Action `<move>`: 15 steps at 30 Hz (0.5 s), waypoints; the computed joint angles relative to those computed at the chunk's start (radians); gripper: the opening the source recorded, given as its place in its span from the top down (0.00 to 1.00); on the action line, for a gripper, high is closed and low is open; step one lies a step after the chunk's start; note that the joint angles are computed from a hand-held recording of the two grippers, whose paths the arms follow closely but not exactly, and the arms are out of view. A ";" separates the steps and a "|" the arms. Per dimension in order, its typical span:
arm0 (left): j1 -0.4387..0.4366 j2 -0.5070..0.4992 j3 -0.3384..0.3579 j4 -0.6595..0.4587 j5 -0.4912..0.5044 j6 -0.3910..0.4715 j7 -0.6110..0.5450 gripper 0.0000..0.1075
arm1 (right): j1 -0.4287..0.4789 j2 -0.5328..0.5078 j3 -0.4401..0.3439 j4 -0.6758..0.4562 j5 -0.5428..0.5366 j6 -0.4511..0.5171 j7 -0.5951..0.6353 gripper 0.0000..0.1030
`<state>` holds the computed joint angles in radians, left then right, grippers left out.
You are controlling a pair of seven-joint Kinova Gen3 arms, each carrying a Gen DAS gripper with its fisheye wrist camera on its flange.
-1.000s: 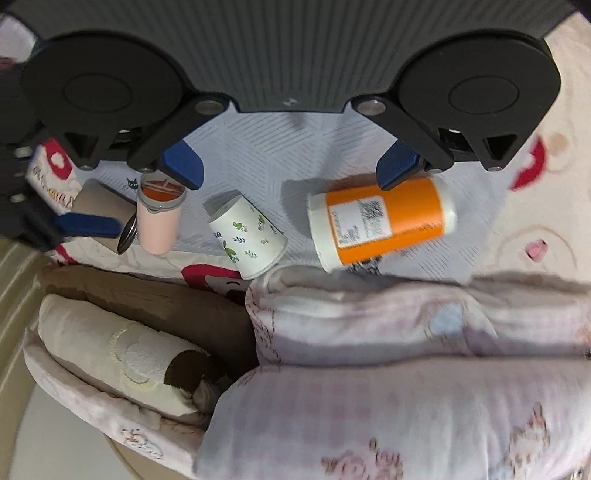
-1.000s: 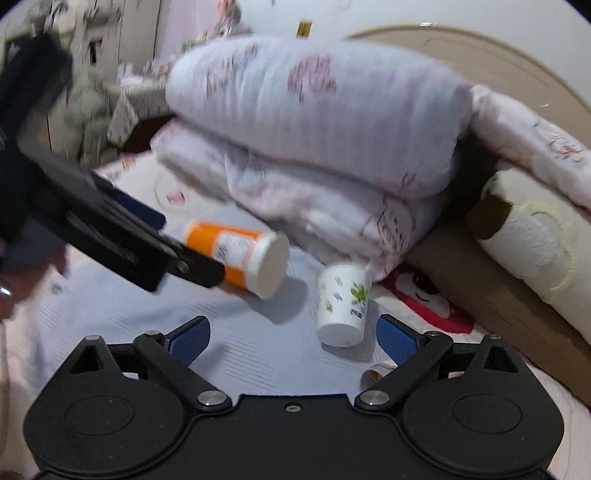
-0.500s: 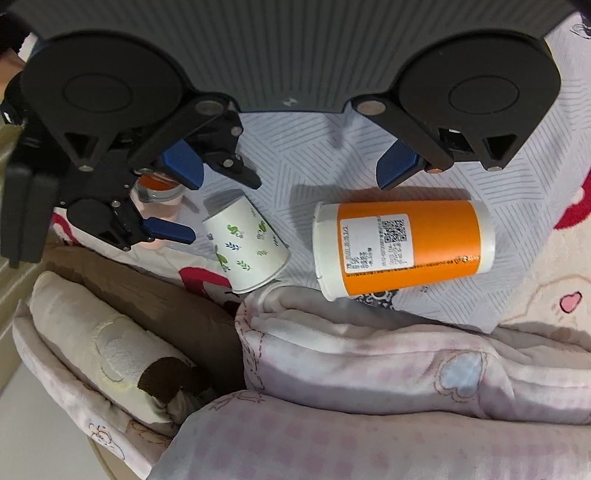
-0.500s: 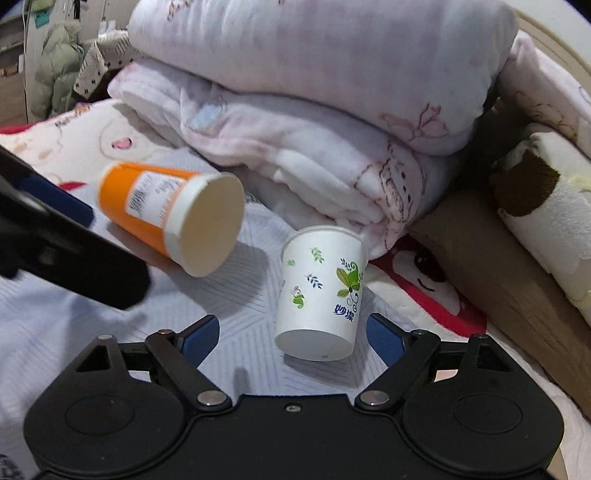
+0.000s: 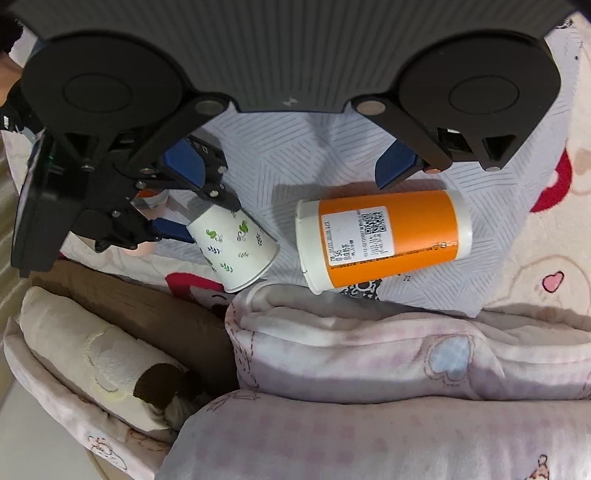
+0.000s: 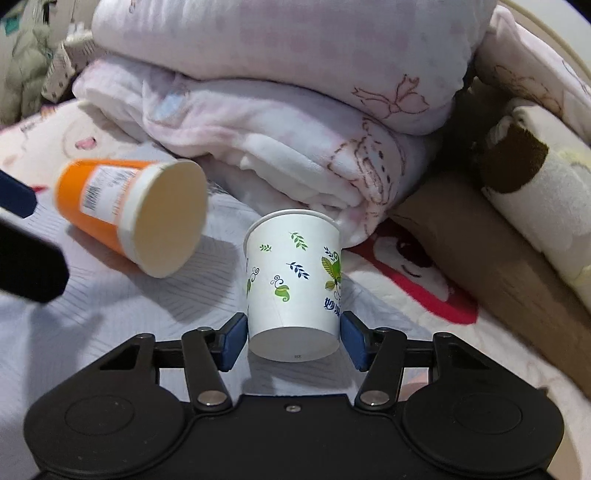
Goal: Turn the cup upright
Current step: 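Close the right gripper around the body of the paper cup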
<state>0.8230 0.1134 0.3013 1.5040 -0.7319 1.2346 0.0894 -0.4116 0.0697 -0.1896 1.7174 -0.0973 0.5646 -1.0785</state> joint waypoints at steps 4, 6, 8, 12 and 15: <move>0.001 -0.019 0.008 0.009 0.008 0.007 0.003 0.08 | 0.014 -0.038 0.001 0.023 -0.070 0.015 0.033 0.41; -0.002 -0.032 0.015 0.020 0.017 -0.001 0.012 0.08 | 0.018 -0.057 0.005 0.033 -0.105 0.025 0.036 0.41; -0.007 -0.047 0.024 0.035 0.026 -0.021 0.023 0.08 | 0.023 -0.076 0.012 0.044 -0.153 0.037 0.055 0.41; -0.014 -0.065 0.047 0.052 0.032 -0.037 0.046 0.08 | 0.021 -0.117 0.020 0.061 -0.175 0.064 0.024 0.41; -0.019 -0.081 0.063 0.060 0.048 -0.048 0.049 0.08 | 0.017 -0.156 0.025 0.076 -0.178 0.095 0.002 0.41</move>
